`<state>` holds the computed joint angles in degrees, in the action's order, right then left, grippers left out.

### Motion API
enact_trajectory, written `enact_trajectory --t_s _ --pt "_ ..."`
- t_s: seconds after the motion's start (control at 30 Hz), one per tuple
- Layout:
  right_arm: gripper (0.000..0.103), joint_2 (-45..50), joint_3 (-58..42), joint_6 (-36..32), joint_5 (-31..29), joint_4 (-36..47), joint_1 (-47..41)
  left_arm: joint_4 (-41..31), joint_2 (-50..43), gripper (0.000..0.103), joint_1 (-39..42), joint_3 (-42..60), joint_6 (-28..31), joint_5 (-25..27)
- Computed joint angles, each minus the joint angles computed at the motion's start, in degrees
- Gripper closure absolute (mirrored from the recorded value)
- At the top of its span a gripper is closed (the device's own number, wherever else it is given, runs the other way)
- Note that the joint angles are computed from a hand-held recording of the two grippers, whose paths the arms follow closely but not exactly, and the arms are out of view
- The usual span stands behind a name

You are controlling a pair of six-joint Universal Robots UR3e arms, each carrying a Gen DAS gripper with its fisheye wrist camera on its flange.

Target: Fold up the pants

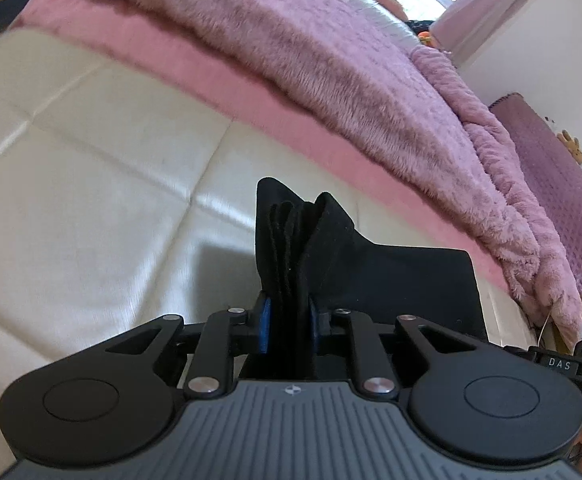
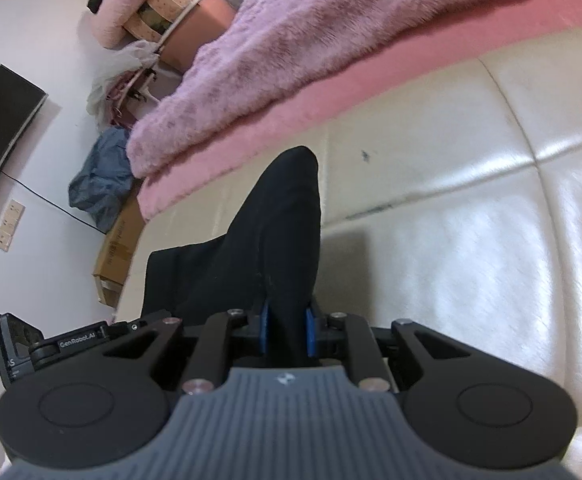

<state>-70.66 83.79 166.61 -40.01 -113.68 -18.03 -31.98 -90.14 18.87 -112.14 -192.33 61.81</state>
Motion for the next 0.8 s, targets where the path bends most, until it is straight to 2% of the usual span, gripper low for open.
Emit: enact_trajectory --t_s 0.27,0.43,0.63,0.8 --pt "0.091 11.6 -17.9 10.7 -1.8 -3.5 7.7 -7.1 -10.5 0.083 2.2 17.7 7.0 0.3" --pt "0.091 23.5 -35.4 14.7 -4.1 -0.2 11.5 -8.3 -19.1 0.083 1.9 26.1 7.5 1.8" --pt "0.091 36.4 -53.2 15.9 -6.9 5.9 13.5 -4.3 -27.1 0.083 1.6 28.8 7.2 1.8" --pt "0.090 41.2 -57.0 15.2 -9.0 7.0 13.9 1.4 -30.6 0.080 1.0 27.0 7.9 3.4"
